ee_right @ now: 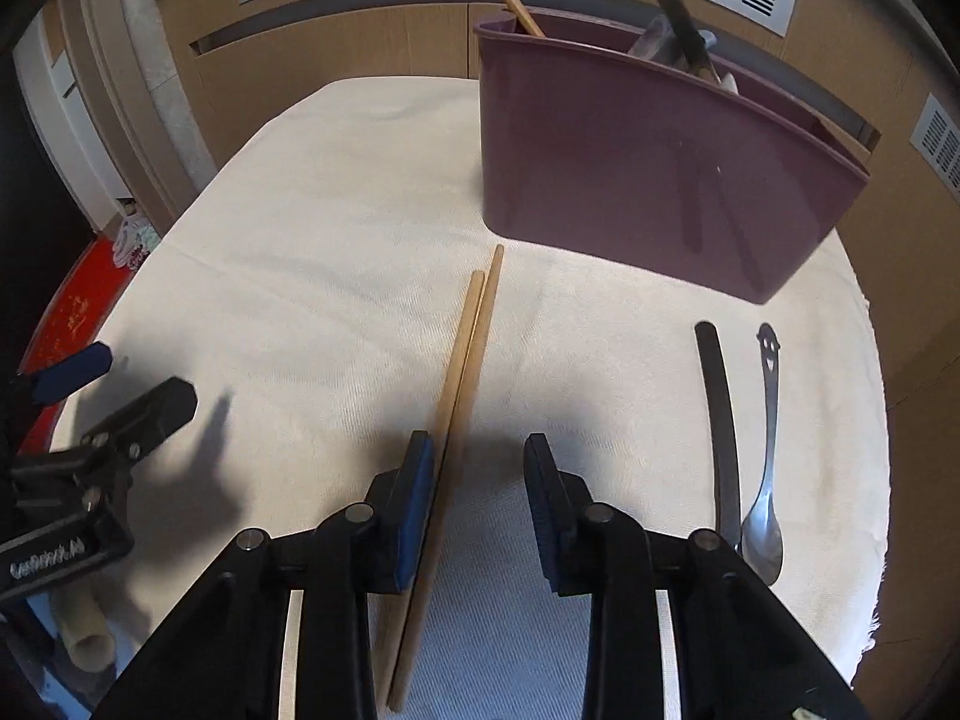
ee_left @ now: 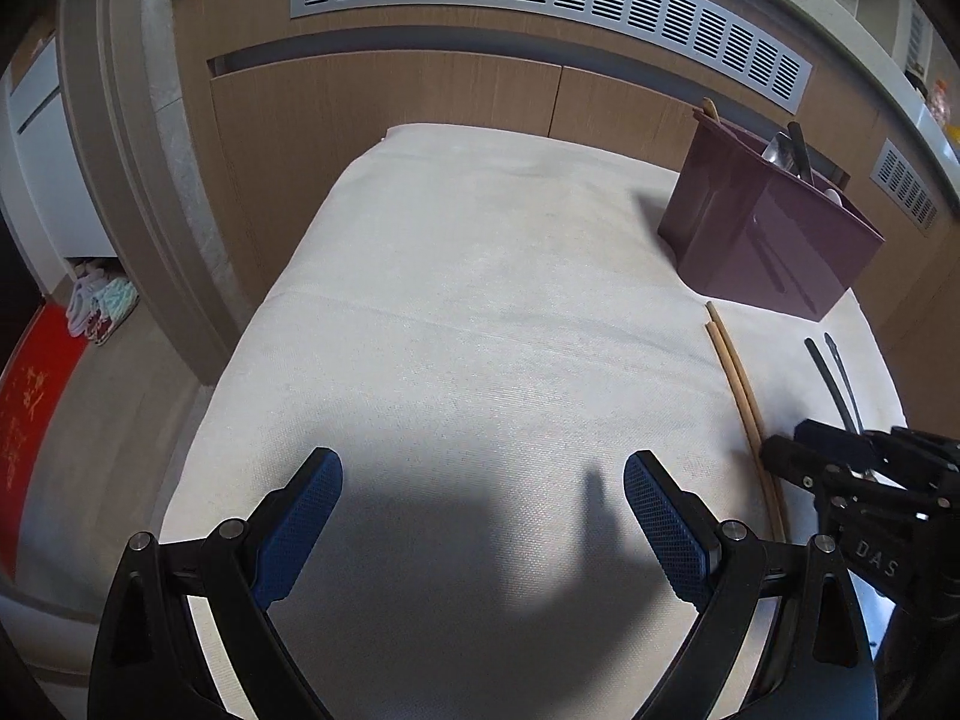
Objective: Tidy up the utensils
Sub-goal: 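Move both open grippers back down toward the chopsticks and spoons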
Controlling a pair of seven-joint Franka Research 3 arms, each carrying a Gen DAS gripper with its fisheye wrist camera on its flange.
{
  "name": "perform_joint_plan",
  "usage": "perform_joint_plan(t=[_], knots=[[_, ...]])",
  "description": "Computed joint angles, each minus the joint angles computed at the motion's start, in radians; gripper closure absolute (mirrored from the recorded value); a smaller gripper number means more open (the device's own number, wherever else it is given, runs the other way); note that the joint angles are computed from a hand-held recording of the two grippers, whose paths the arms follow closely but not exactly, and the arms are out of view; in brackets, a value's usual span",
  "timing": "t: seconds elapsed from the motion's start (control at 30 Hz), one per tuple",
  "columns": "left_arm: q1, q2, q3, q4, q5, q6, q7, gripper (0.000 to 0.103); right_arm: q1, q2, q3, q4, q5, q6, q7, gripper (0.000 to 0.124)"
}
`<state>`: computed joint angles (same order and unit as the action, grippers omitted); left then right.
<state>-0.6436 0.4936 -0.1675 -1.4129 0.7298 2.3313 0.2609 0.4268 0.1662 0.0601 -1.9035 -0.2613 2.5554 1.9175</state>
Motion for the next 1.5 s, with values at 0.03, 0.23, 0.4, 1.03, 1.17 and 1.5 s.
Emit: perform_joint_plan(t=[0.03, 0.23, 0.4, 1.03, 1.17, 1.5], knots=[[0.001, 0.0, -0.001, 0.0, -0.002, 0.002, 0.002, 0.008, 0.003, 0.009, -0.002, 0.014, -0.006, -0.009, 0.009, 0.095], [-0.001, 0.005, -0.007, 0.008, -0.013, -0.009, 0.031, 0.008, 0.007, 0.002, -0.019, 0.008, -0.036, -0.008, 0.041, 0.096], [-0.005, 0.02, -0.01, 0.032, -0.028, -0.015, 0.068, 0.008, -0.032, -0.037, -0.029, -0.046, -0.039, -0.022, 0.063, 0.096], [-0.06, 0.1, 0.012, 0.174, -0.042, -0.094, 0.173, 0.008, -0.064, -0.051, 0.027, -0.083, 0.266, 0.064, -0.181, 0.106], [-0.059, 0.11, 0.01, 0.183, -0.059, -0.095, 0.186, 0.008, -0.04, -0.013, 0.007, -0.026, 0.173, 0.029, -0.089, 0.107], [-0.062, 0.113, 0.017, 0.176, -0.073, -0.078, 0.189, 0.008, -0.057, 0.033, 0.026, 0.047, 0.271, -0.012, -0.166, 0.108]])
